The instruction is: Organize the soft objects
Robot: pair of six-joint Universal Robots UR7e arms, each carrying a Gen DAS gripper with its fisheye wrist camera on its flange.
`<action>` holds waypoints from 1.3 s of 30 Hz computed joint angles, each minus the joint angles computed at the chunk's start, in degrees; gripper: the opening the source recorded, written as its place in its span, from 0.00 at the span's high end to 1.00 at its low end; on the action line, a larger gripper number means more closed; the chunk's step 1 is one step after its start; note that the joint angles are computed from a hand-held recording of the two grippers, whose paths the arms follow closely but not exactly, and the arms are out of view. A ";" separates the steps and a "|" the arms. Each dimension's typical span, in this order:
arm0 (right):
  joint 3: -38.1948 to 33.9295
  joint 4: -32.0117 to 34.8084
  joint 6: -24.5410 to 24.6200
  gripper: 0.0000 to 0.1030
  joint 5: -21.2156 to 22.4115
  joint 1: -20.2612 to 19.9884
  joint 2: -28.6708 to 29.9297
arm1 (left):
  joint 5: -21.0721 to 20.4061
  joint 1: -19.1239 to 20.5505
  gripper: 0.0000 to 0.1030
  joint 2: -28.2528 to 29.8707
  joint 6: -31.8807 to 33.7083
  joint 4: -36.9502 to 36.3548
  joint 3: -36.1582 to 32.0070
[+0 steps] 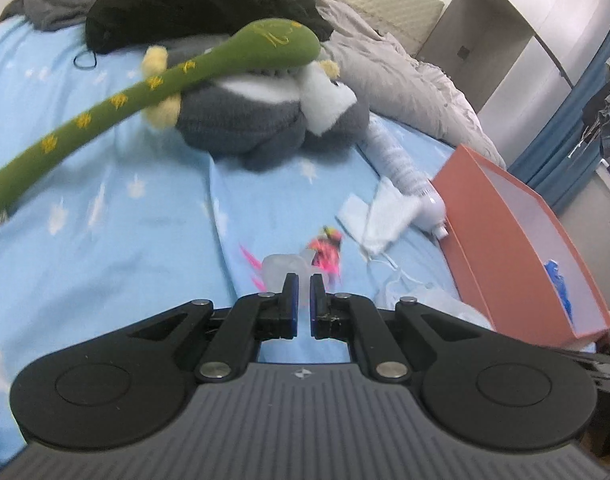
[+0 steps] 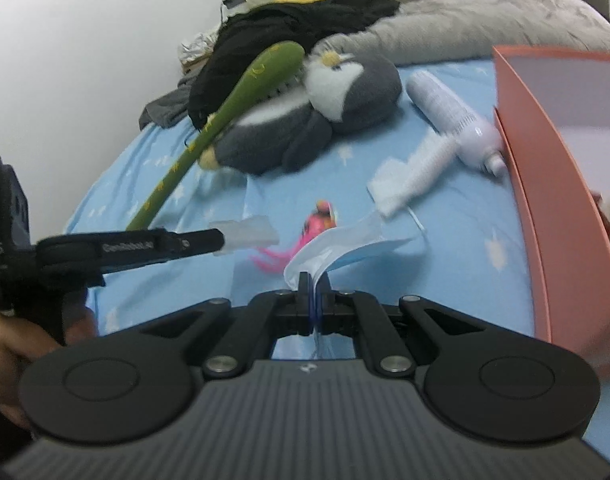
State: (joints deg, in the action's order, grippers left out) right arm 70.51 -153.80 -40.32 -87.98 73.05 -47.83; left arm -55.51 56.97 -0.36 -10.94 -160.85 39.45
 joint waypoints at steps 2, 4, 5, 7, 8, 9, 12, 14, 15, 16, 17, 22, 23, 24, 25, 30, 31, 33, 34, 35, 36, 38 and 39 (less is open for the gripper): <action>1.69 -0.01 0.62 0.95 -0.96 -0.34 -1.16 | -0.17 -0.41 0.94 -1.47 -2.06 -1.03 3.45; 3.22 0.12 1.77 0.95 -2.12 -0.68 -2.30 | -2.68 -0.29 0.94 -2.53 -5.50 -0.35 5.67; 3.87 0.17 2.33 0.95 -2.46 -0.87 -2.80 | -3.76 -0.29 0.94 -2.86 -6.40 0.20 6.43; 5.51 -0.59 3.28 0.95 -3.48 -1.24 -3.93 | -3.82 -0.63 0.94 -2.88 -7.20 1.71 6.94; 6.29 -1.07 3.33 0.95 -3.99 -1.39 -4.46 | -3.67 -0.81 0.94 -2.86 -7.43 2.13 7.25; 6.87 -1.48 3.40 0.95 -4.54 -1.56 -4.91 | -3.83 -0.89 0.94 -2.80 -7.78 3.33 7.17; 8.10 -3.53 3.86 0.95 -6.79 -2.09 -5.71 | -5.32 -0.77 0.93 -2.77 -7.60 6.29 6.84; 8.77 -5.73 3.52 0.94 -7.71 -2.53 -5.88 | -4.75 -0.83 0.93 -2.74 -6.67 7.19 6.88; 8.71 -6.38 4.07 0.93 -8.15 -2.78 -5.76 | -4.76 -0.82 0.92 -2.80 -6.26 8.57 6.71; 8.75 -7.26 4.98 0.92 -8.49 -3.01 -5.66 | -4.58 -0.81 0.89 -2.80 -6.32 10.46 6.24; 8.71 -7.74 5.91 0.92 -8.75 -3.18 -5.57 | -4.10 -0.95 0.82 -3.07 -6.76 12.16 6.29; 8.82 -9.99 7.18 0.62 -10.21 -3.03 -5.19 | -1.39 -1.86 0.48 -4.30 -1.89 11.92 8.28; 9.11 -10.79 7.19 0.56 -9.95 -3.02 -5.24 | -0.68 -2.02 0.47 -4.37 -0.89 12.14 8.34; 9.61 -11.86 6.86 0.54 -9.49 -3.05 -5.45 | -0.25 -2.08 0.47 -4.29 0.14 12.41 8.09; 9.87 -12.90 6.42 0.55 -9.42 -2.97 -5.47 | 0.06 -2.14 0.47 -4.14 1.48 12.30 7.85; 10.15 -15.83 3.21 0.55 -9.66 -2.27 -4.68 | 1.98 -2.61 0.47 -1.62 8.84 11.76 4.40; 9.99 -15.34 3.10 0.55 -9.20 -2.27 -4.57 | 2.45 -2.66 0.47 -0.86 9.87 12.06 3.25; 9.71 -15.43 2.35 0.55 -9.06 -2.18 -4.09 | 3.19 -2.68 0.47 0.76 12.27 12.04 0.93; 9.67 -16.63 1.10 0.55 -9.75 -1.94 -3.59 | 3.46 -2.69 0.47 1.59 13.18 12.28 -0.30; 9.83 -18.01 -0.37 0.55 -10.01 -1.81 -3.20 | 3.60 -2.65 0.47 2.38 13.87 13.05 -1.61; 9.86 -18.92 -1.65 0.55 -9.88 -1.83 -2.84 | 3.87 -2.59 0.47 3.25 14.25 14.41 -3.20; 9.20 -18.05 -1.67 0.55 -9.38 -2.06 -2.28 | 4.38 -2.46 0.48 4.69 14.72 16.25 -5.62; 8.82 -17.43 -1.36 0.55 -8.96 -2.24 -1.99 | 5.02 -2.46 0.49 5.36 15.13 16.72 -6.60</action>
State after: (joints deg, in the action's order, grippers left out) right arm 79.33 -171.23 -41.68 -96.94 70.80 -49.82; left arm -50.48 54.51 5.00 4.19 -144.13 32.85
